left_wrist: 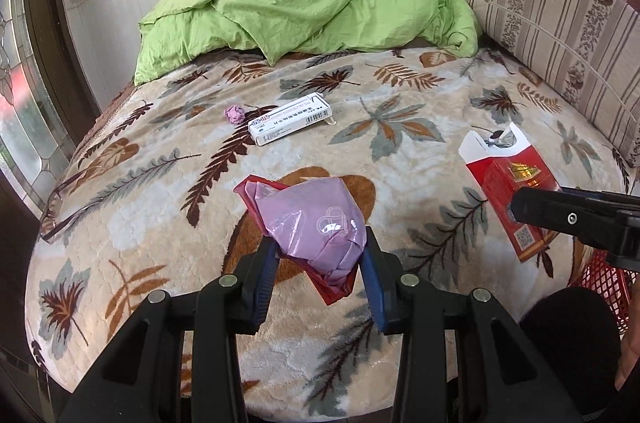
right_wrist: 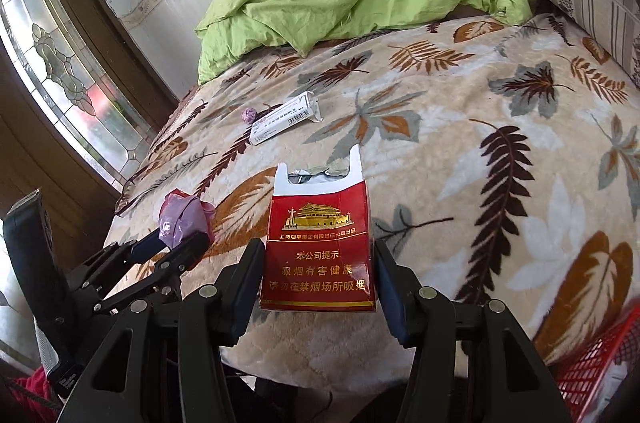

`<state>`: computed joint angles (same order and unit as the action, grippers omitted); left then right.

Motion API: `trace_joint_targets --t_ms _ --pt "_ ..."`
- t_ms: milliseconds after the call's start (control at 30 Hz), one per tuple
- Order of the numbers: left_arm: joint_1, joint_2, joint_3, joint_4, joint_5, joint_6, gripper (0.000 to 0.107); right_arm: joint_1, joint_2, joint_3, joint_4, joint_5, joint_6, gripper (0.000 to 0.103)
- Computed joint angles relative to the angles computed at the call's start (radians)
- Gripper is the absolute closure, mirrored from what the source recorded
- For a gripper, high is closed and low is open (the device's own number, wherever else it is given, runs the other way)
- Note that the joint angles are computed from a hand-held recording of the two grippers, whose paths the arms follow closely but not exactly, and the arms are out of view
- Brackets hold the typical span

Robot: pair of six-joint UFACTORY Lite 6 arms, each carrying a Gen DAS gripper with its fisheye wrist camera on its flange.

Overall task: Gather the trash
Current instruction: 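Hold the wrapper and cigarette pack lifted above the bed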

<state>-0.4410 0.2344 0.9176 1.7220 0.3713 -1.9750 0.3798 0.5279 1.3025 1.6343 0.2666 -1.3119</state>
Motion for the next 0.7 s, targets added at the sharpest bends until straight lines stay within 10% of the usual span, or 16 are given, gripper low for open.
trace_joint_targets --t_ms 700 --pt "-0.056 -0.093 -0.055 -0.072 0.054 0.063 0.069 0.015 -0.168 -0.153 0.154 -0.004 -0.125 0.046"
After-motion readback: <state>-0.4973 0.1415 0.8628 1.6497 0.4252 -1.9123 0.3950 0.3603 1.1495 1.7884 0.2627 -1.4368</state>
